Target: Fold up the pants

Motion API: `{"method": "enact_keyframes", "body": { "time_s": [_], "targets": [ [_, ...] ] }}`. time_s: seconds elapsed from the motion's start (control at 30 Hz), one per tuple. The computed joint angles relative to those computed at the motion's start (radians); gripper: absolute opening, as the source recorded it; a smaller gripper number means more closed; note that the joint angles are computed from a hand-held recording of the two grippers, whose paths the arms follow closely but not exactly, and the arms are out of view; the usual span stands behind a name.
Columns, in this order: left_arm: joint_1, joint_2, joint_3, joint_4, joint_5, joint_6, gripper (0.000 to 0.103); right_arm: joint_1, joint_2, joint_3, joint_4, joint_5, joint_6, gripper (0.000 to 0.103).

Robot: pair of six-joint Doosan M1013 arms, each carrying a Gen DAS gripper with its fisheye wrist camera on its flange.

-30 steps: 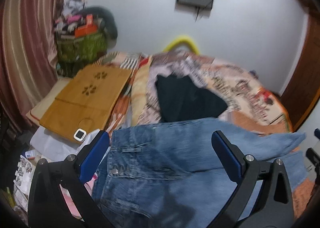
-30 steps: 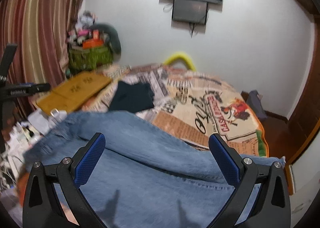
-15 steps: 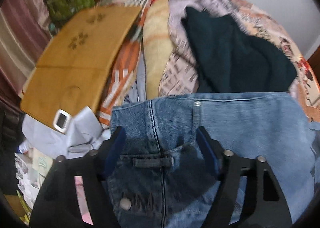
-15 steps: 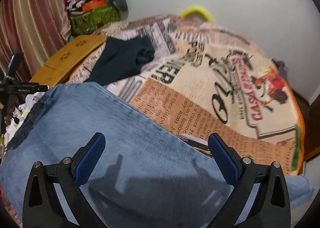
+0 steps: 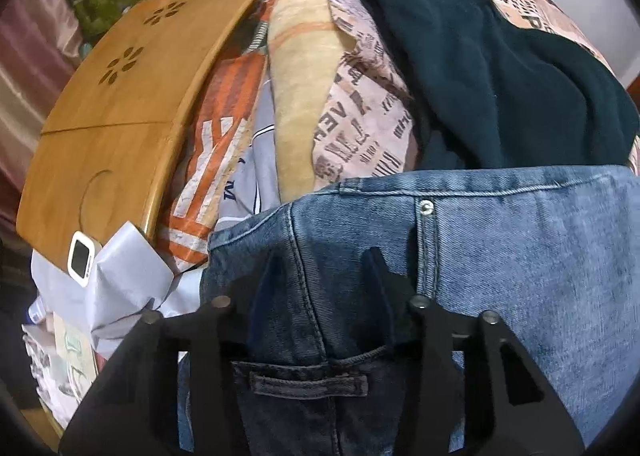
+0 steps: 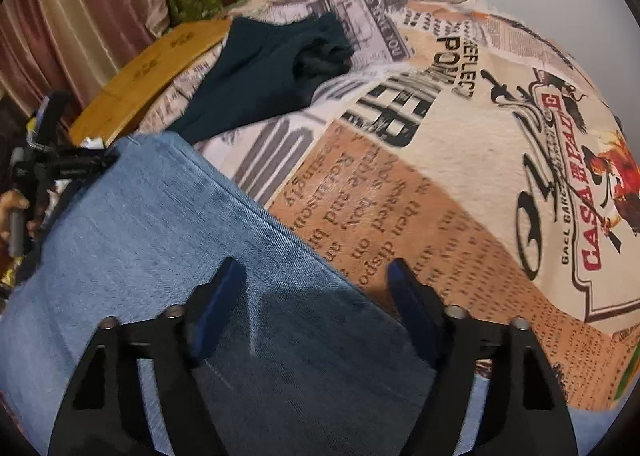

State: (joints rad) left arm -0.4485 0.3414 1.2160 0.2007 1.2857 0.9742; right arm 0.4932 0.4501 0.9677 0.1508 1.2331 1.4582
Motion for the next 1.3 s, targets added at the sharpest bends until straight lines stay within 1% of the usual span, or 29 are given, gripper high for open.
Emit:
{"method": "enact_keyframes", "body": {
  "time_s": [0.03,0.07,0.1,0.13,0.2,0.23,0.27,0.3,0.33,0.37,0.4,0.47,0.53,0.6,0.73,0.87,1.1,1.3],
  "targets": [
    [-0.004,0.003,-0.006,0.016,0.013,-0.012,0.023,0.000,-0.006,0.011,0.011,-0.015,-0.005,0.063],
    [-0.005,0.008,-0.014,0.035,0.035,-0.023,0.017,-0.002,-0.011,0.019,0.023,-0.020,-0.011,0.055],
    [0.001,0.005,-0.011,0.016,0.030,-0.024,0.017,0.000,-0.020,0.032,0.026,-0.029,-0.013,0.046],
    [0.005,0.000,-0.005,0.007,0.020,-0.021,0.016,-0.001,-0.021,0.035,0.029,-0.030,-0.019,0.043],
    [0.001,0.001,-0.008,0.019,0.024,-0.014,0.014,0.001,-0.026,0.046,0.029,-0.039,-0.023,0.027],
    [-0.005,0.004,-0.013,0.037,0.033,-0.016,0.013,0.001,-0.027,0.047,0.029,-0.038,-0.024,0.024],
    [-0.012,0.008,-0.021,0.053,0.043,-0.018,0.011,0.003,-0.027,0.047,0.026,-0.037,-0.023,0.015],
    [-0.016,0.013,-0.030,0.067,0.053,-0.018,0.010,0.003,-0.026,0.045,0.025,-0.035,-0.020,0.011],
    [-0.022,0.015,-0.037,0.084,0.060,-0.023,0.008,0.007,-0.030,0.048,0.010,-0.046,-0.014,0.009],
    [-0.028,0.015,-0.044,0.101,0.063,-0.032,0.007,0.014,-0.044,0.067,-0.017,-0.090,-0.003,0.007],
    [-0.033,0.011,-0.047,0.121,0.063,-0.037,0.007,0.022,-0.066,0.092,-0.058,-0.159,0.014,0.006],
    [-0.047,0.000,-0.057,0.174,0.052,-0.030,0.006,0.027,-0.091,0.113,-0.088,-0.233,0.048,0.006],
    [-0.057,-0.016,-0.068,0.207,0.040,-0.047,0.006,0.030,-0.104,0.113,-0.113,-0.265,0.074,0.006],
    [-0.068,-0.039,-0.076,0.235,0.022,-0.069,0.005,0.036,-0.114,0.108,-0.141,-0.270,0.079,0.005],
    [-0.099,-0.091,-0.062,0.283,-0.001,-0.069,0.005,0.039,-0.154,0.130,-0.128,-0.269,0.054,0.005],
    [-0.137,-0.149,-0.010,0.325,-0.010,-0.088,0.005,0.058,-0.211,0.188,-0.136,-0.281,0.039,0.005],
    [-0.199,-0.256,0.110,0.353,-0.020,-0.159,0.005,0.097,-0.303,0.283,-0.157,-0.295,0.050,0.005],
    [-0.238,-0.339,0.203,0.338,-0.020,-0.235,0.005,0.135,-0.359,0.360,-0.191,-0.293,0.089,0.005]
  ]
}}
